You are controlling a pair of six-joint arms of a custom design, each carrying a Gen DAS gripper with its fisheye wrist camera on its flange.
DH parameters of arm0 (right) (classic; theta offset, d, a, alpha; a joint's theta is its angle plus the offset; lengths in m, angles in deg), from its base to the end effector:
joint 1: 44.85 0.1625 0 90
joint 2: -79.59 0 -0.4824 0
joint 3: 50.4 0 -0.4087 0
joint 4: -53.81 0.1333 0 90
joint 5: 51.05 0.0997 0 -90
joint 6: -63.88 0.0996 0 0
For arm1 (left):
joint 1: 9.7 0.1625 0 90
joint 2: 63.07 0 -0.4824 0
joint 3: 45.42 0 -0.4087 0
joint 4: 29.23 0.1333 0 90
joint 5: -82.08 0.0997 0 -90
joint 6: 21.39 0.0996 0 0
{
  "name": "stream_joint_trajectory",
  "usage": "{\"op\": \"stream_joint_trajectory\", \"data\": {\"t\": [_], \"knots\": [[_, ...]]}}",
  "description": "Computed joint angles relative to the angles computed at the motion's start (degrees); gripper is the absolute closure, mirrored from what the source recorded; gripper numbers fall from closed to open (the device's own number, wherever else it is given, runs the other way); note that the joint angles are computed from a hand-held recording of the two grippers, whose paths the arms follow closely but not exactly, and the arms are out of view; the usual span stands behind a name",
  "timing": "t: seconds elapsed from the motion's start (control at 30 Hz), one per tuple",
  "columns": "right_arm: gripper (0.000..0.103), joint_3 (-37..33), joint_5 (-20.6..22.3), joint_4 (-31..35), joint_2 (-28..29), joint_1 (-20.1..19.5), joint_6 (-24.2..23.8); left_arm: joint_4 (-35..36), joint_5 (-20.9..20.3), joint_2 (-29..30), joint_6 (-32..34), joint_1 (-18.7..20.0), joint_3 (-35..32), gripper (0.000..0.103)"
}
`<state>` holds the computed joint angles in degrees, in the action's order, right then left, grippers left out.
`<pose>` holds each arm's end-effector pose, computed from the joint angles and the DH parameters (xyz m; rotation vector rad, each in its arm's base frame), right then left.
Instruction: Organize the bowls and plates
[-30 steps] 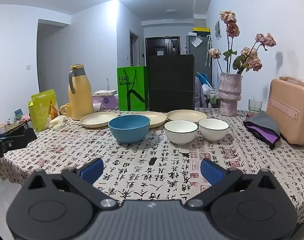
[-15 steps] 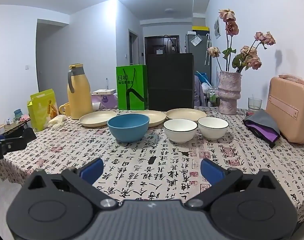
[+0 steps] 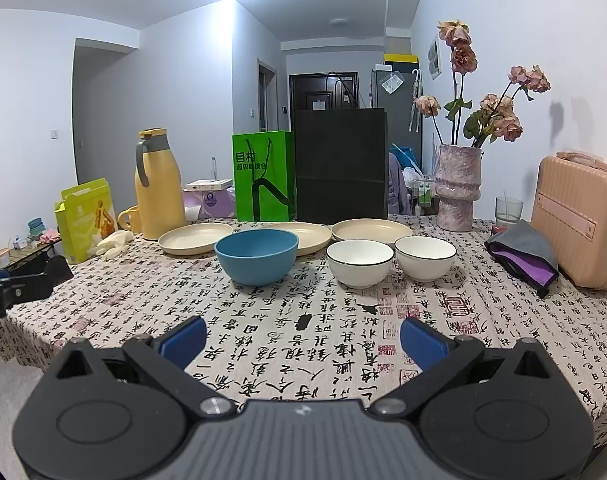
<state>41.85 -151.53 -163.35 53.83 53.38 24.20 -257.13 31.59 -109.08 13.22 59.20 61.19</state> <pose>0.2187 -0.7077 0.0363 0.8521 -2.2334 1.2852 -0.0442 -0.6609 0.2339 0.4098 1.9564 -1.4446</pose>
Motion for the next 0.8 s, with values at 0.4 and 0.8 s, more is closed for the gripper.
{"op": "stream_joint_trajectory", "data": {"t": [0.4,0.8], "knots": [[0.0,0.2,0.2,-0.3,-0.1,0.0,-0.2,-0.7,0.2,0.2,0.3,-0.2,0.0,0.0],[0.0,0.3,0.4,-0.4,0.0,0.0,-0.3,-1.3,0.1,0.4,0.4,-0.2,0.0,0.0]]}}
